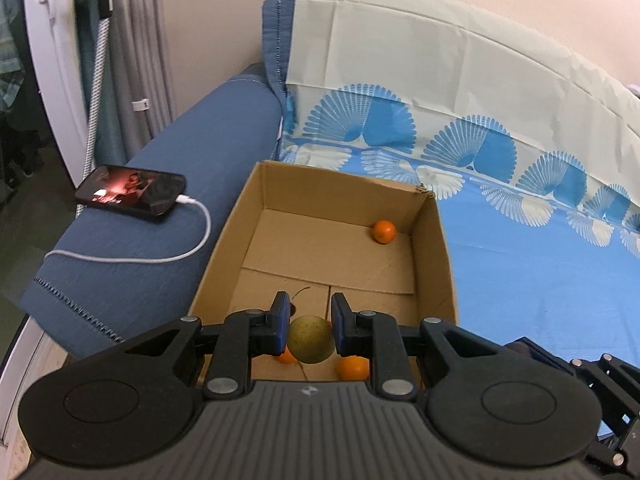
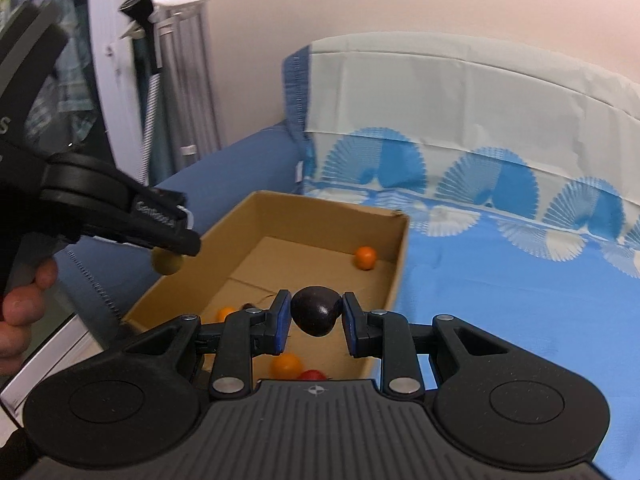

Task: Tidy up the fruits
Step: 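Carry the yellow fruit and dark cherry over the box with both tools, then open both tools to drop the yellow fruit and cherry into the box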

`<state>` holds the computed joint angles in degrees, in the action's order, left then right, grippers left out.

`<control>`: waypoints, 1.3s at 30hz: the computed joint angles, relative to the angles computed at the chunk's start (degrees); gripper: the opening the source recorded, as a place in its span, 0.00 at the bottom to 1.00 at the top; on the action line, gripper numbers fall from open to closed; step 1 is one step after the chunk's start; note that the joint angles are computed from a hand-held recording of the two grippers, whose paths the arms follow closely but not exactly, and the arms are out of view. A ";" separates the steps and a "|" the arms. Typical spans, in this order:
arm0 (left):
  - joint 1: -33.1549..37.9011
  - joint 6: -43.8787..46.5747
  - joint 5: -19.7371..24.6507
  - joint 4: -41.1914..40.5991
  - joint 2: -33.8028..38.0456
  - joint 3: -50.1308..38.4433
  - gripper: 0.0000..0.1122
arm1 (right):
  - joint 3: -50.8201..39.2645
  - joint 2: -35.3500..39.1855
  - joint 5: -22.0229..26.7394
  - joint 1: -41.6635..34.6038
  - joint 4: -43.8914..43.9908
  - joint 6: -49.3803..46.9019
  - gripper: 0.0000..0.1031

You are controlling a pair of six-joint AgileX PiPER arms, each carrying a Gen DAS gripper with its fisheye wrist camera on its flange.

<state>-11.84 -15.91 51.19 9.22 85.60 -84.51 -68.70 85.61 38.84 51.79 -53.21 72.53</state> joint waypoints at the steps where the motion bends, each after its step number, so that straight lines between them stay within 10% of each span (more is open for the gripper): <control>1: 0.46 0.43 -0.11 -0.36 -0.54 0.49 0.22 | -0.72 0.41 0.41 0.74 0.13 -0.31 0.27; 21: 3.33 3.42 -2.05 -3.34 -2.59 3.65 0.17 | -4.88 3.12 2.16 2.41 2.98 -4.38 0.27; 34: 11.16 5.68 -5.58 -1.78 17.34 -13.10 0.07 | -16.51 19.29 -8.96 -12.78 12.91 -19.27 0.27; 37: 12.44 6.69 -4.21 -2.87 19.00 -12.21 0.19 | -17.92 22.60 -9.17 -13.35 17.03 -23.70 0.27; 39: 12.42 6.53 -4.02 -3.79 18.87 -10.05 0.52 | -19.19 24.94 -8.28 -13.30 19.97 -26.52 0.28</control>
